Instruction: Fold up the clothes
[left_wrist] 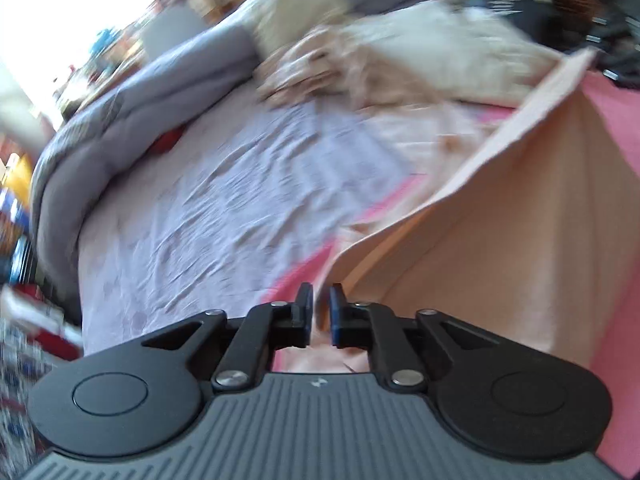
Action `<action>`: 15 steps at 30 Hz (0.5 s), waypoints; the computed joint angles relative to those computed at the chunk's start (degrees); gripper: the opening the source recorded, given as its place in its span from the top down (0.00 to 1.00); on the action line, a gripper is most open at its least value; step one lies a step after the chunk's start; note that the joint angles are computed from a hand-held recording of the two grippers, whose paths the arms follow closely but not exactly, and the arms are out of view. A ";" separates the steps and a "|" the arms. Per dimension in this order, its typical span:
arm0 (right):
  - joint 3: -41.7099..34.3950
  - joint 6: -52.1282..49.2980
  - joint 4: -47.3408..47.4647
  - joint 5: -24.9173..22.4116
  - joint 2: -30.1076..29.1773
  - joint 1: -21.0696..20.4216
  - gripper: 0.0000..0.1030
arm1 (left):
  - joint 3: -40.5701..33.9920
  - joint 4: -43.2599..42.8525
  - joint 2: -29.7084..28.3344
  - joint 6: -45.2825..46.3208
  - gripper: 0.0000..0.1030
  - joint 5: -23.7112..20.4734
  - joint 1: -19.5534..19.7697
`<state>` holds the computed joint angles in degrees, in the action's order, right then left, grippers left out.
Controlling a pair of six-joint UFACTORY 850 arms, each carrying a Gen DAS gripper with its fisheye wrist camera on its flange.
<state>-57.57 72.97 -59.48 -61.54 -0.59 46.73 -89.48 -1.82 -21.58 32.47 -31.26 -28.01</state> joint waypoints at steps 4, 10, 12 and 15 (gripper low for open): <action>-3.86 -0.57 5.26 4.03 -6.43 -6.50 0.43 | -11.36 12.70 -11.12 -23.99 0.54 -9.99 0.20; 2.56 13.02 5.82 10.72 2.40 -5.92 0.19 | -1.86 3.75 -4.11 -36.76 0.38 -4.91 5.82; 5.68 18.24 6.22 11.43 6.91 -4.31 0.19 | 4.23 -8.24 1.22 -26.34 0.36 -2.36 7.91; 8.85 20.92 11.95 9.58 11.58 -0.38 0.21 | 10.00 -26.22 7.78 -8.35 0.30 -7.96 10.19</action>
